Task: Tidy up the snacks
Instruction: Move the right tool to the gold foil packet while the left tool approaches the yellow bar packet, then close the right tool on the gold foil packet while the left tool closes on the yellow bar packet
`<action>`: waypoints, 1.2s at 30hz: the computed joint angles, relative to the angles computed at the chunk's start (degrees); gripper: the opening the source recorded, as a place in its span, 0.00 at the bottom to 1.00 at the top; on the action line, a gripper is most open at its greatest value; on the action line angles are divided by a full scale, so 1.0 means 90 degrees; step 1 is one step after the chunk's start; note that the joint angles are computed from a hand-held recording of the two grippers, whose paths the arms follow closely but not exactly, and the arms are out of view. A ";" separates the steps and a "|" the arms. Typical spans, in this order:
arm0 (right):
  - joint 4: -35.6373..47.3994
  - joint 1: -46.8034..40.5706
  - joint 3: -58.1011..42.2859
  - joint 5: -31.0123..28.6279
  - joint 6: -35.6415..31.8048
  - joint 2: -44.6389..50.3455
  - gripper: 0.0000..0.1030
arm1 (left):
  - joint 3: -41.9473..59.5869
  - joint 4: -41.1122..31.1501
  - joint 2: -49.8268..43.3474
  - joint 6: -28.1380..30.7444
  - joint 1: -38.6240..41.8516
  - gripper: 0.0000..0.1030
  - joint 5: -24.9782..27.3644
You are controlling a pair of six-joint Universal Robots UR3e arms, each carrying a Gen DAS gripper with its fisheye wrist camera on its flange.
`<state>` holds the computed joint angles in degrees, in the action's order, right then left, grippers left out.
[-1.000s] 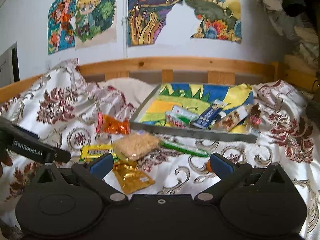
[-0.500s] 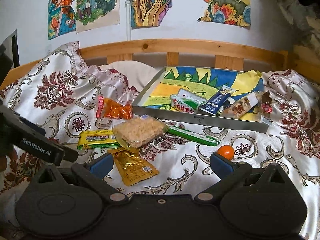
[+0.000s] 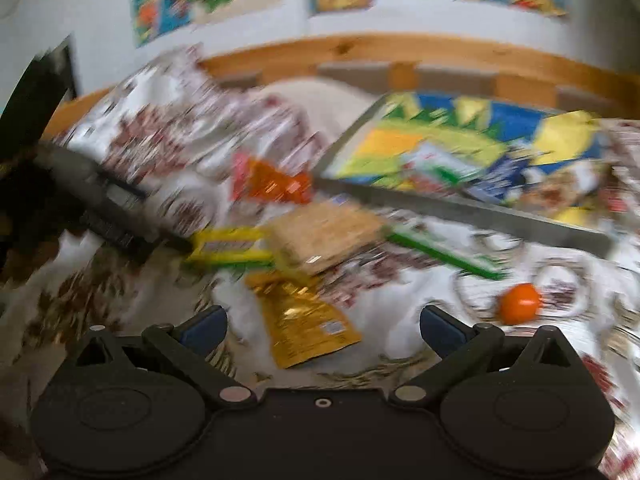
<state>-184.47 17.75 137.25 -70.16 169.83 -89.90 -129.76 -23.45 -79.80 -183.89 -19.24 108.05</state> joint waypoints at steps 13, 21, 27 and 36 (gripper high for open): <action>-0.0093 0.0479 -0.1071 -0.0138 -0.1221 0.1454 0.94 | -0.0155 0.1055 -0.0868 0.1266 0.1243 0.99 -0.1863; -0.0168 0.0674 -0.1466 -0.0333 -0.1238 0.2073 0.81 | -0.0180 0.1367 -0.1139 0.2332 0.1183 0.97 -0.2188; -0.0139 0.0642 -0.1398 -0.0234 -0.1117 0.2063 0.70 | -0.0140 0.0812 -0.0948 0.2307 0.1680 0.78 -0.3053; 0.0426 0.0753 -0.1442 -0.0513 -0.1167 0.1703 0.55 | 0.0230 -0.0256 -0.0758 0.1917 0.1666 0.57 -0.3134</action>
